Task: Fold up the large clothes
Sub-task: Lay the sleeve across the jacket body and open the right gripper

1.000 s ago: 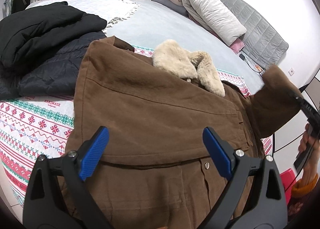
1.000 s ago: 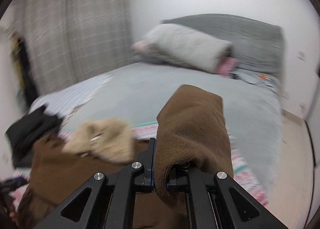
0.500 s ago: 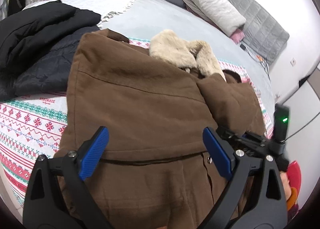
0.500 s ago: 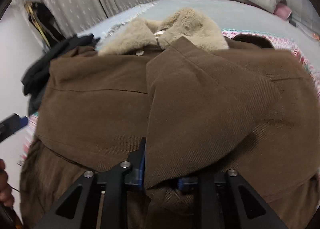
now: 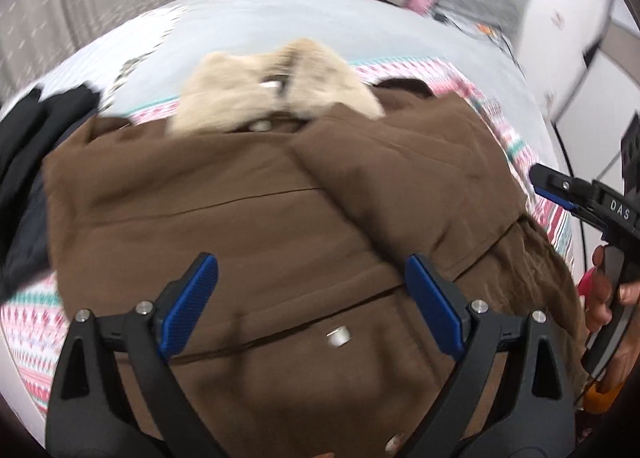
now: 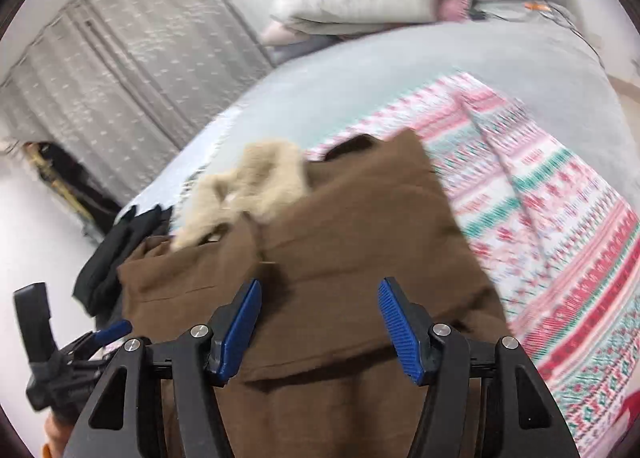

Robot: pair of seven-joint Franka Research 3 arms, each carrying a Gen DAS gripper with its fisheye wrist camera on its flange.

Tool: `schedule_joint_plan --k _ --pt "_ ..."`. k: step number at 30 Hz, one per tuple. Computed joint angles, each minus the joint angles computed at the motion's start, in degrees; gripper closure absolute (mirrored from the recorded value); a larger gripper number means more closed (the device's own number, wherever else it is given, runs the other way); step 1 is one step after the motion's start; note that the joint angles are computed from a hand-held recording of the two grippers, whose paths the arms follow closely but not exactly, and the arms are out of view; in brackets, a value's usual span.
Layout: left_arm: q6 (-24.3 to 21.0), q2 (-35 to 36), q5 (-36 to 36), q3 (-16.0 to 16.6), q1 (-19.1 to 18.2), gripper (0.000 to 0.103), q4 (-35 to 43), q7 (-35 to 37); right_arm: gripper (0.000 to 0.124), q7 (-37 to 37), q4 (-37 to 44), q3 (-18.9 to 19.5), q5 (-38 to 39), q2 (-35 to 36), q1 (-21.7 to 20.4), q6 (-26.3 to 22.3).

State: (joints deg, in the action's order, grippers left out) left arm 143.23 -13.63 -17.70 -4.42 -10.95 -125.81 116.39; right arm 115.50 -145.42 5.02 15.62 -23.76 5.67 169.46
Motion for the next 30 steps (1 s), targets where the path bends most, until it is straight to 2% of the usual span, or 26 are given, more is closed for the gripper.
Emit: schedule_joint_plan --k 3,6,7,8,10,11,13,16,17,18,19,21,24,26,27,29,30 --pt "1.77 2.50 3.16 -3.01 -1.13 0.008 0.37 -3.22 0.062 -1.06 -0.77 -1.80 1.57 0.42 1.03 -0.39" --pt "4.14 5.66 3.66 -4.37 -2.34 0.008 1.11 -4.72 0.062 -1.90 -0.31 -2.08 1.82 1.74 0.92 -1.34" --pt "6.54 6.62 5.85 -4.99 -2.02 0.009 1.01 -6.69 0.062 -2.05 -0.22 -2.07 1.76 2.11 0.83 -1.74" --pt "9.14 7.55 10.91 -5.84 -0.99 0.011 0.83 -11.32 0.062 -2.12 0.11 -1.98 1.54 2.82 0.64 -2.30" --pt "10.12 8.53 18.74 -6.07 0.95 0.012 1.29 -19.56 0.062 -2.42 -0.09 -2.08 1.53 3.11 0.74 -2.78" --pt "9.90 8.51 18.60 -5.38 1.42 0.012 1.38 -20.60 0.062 -2.63 -0.07 -2.01 1.19 3.20 0.60 -3.25" --pt "8.98 6.75 11.86 -2.87 1.73 0.012 0.34 -16.40 0.062 -2.49 -0.20 -1.48 0.15 2.98 -0.01 -3.75" --pt "6.28 2.56 -6.80 2.96 0.11 0.012 -2.13 0.46 0.062 -3.05 -0.66 -1.67 -0.54 2.13 -0.21 -3.86" --pt "4.33 1.65 -13.62 5.31 -0.72 0.012 -2.28 7.26 0.062 -3.13 -0.71 -1.72 -0.56 1.92 -0.27 -3.85" --pt "-0.75 1.12 -20.61 8.11 -1.10 0.012 -1.35 13.65 0.062 -3.12 -0.84 -1.78 -0.44 1.66 -0.31 -3.71" --pt "-2.95 1.48 -23.59 8.91 -0.61 0.012 -0.74 16.02 0.062 -3.14 -1.11 -2.04 0.08 1.32 -0.12 -3.34" --pt "-5.81 3.19 -23.86 8.45 1.51 0.012 1.07 14.15 0.062 -3.44 -1.49 -2.88 1.71 0.70 0.64 -2.87" --pt "-5.62 7.92 -19.31 5.18 4.24 0.013 4.11 6.22 0.062 -3.27 -1.94 -2.67 2.34 -0.14 0.25 -2.46" --pt "-5.27 9.71 -19.46 3.43 5.39 0.017 4.99 4.11 0.062 -1.88 -2.26 -1.18 0.75 -0.93 -1.78 -2.97" --pt "-4.15 10.08 -20.10 2.52 5.83 0.023 4.98 4.10 0.062 -0.84 -2.27 -0.22 -0.52 -1.19 -3.10 -3.40" --pt "-2.68 10.71 -20.52 0.66 6.42 0.058 5.43 3.93 0.062 1.47 -2.61 1.34 -2.94 -1.71 -5.53 -3.88" --pt "-2.81 11.18 -18.85 -0.06 6.69 0.089 6.13 2.18 0.062 2.16 -2.75 1.44 -3.56 -1.78 -5.97 -3.89"
